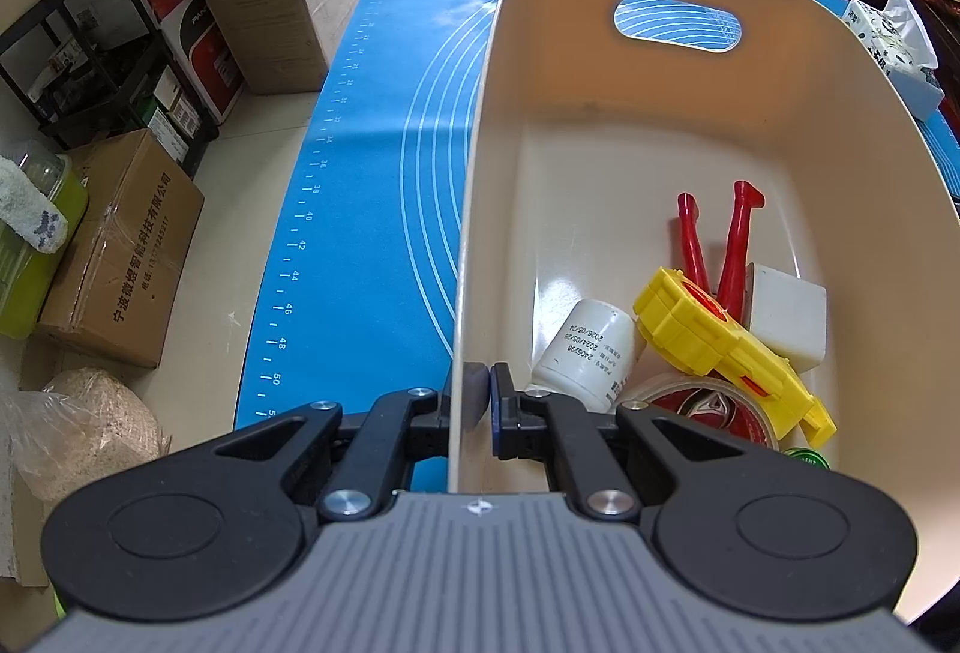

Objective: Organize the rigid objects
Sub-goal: 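Move the right gripper to the white charger and grasp it, then lift the white charger into the basket and release it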

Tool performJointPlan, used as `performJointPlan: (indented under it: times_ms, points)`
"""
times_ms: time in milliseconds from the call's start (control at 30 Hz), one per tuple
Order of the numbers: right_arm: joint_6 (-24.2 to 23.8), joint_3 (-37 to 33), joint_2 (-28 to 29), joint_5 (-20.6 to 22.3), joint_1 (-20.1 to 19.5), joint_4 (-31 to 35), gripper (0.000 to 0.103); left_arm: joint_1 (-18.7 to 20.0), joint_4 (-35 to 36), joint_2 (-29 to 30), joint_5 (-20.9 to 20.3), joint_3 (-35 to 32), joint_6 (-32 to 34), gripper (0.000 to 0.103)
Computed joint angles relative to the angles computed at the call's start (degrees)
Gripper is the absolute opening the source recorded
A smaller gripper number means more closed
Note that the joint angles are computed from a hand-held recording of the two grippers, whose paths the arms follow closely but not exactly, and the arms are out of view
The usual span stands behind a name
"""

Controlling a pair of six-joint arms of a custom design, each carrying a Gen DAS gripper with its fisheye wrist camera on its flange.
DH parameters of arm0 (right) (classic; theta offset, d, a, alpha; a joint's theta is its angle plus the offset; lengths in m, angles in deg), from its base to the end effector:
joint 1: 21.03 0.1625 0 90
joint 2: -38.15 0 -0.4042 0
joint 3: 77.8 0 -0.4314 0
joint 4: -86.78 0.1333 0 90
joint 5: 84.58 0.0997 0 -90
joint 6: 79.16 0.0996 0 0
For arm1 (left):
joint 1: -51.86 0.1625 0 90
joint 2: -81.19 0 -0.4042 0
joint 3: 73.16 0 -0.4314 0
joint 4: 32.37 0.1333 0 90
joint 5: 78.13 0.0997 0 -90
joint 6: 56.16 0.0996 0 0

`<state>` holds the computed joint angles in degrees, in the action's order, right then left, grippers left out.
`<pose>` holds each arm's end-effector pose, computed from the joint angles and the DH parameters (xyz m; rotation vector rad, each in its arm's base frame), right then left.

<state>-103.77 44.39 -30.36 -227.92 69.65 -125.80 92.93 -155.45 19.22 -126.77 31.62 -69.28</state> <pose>0.0593 -0.4943 0.2626 -0.2121 -1.9008 1.0252 -0.3155 -0.5391 0.1356 0.8192 2.2822 -0.2947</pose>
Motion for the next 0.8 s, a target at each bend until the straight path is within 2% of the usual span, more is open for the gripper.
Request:
performJointPlan:
  times_ms: [467,800]
  points:
    - [4.2,3.7,-6.6,1.2,1.6,3.4,0.047,0.0,0.0,0.1,-0.1,-0.1,-0.3,0.009]
    - [3.1,4.5,-8.8,0.6,4.9,-1.5,0.047,-0.2,0.0,0.4,-0.1,-0.2,-0.5,0.009]
